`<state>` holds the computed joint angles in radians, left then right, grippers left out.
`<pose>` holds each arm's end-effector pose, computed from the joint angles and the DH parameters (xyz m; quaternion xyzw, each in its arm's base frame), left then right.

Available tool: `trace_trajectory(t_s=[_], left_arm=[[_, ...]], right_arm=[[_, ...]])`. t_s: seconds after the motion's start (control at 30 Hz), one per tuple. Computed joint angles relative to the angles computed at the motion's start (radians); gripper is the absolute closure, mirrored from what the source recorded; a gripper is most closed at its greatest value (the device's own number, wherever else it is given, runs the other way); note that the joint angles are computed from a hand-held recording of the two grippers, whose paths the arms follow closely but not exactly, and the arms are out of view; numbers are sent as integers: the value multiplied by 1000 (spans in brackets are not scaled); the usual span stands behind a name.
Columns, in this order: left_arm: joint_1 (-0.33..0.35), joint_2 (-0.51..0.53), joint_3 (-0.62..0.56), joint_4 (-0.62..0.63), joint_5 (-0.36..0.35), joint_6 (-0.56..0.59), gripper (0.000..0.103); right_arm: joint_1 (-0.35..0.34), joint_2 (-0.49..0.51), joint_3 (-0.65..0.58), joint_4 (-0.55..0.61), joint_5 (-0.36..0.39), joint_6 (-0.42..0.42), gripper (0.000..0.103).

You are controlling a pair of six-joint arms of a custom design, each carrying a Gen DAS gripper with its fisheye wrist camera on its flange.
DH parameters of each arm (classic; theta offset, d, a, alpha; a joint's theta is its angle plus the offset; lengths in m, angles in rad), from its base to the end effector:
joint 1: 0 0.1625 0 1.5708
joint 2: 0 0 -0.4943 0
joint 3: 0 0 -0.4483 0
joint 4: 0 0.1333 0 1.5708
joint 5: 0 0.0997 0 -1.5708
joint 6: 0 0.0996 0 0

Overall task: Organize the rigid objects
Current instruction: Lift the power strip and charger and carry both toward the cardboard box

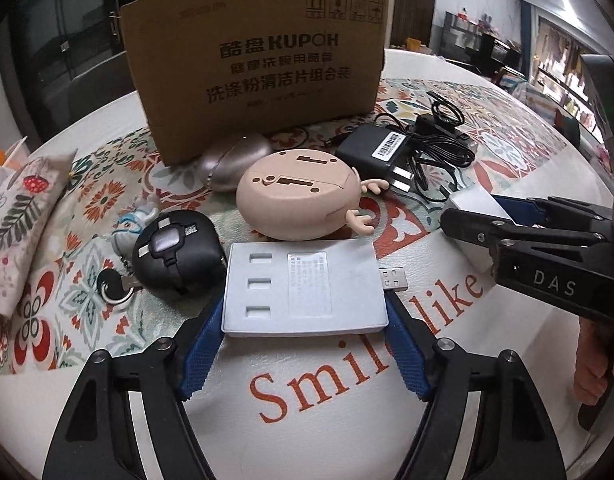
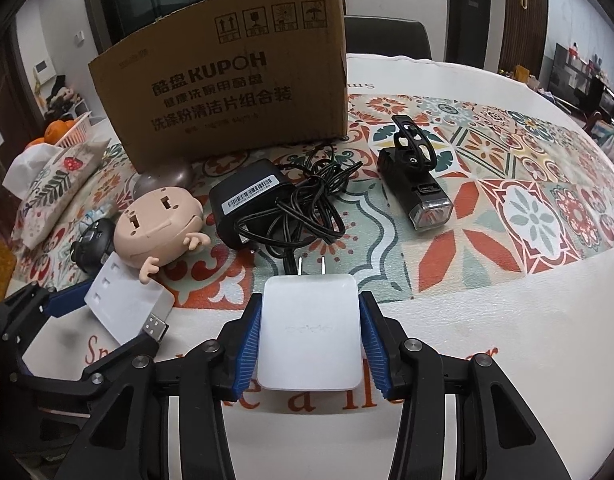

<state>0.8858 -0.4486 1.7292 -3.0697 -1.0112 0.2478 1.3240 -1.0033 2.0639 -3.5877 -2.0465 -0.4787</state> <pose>-0.2919 -0.6516 -0.1135 0.4027 0.8669 -0.1617 0.2453 -0.0651 -0.6173 0.2185 -0.0079 -0.8696 0.3439 0.3543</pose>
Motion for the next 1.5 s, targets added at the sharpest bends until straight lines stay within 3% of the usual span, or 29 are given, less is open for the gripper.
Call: trace_trajectory(t_s=[0.37,0.8,1.17,1.5], left_arm=[[-35,-29,72,-81,36,-62,27],[-84,-51,103,-254,97,-55,27],[-123,-57,80,-378,143,-24,27],[-134,-53,23,-386,171,-24,27]], right_arm=[[-6,-41,47,16,34,15,56],[33,-81,91,-96,80,-27,56],[61,-118,113,-175,152,-57,56],[84,-129,80,-203,189,-84,56]])
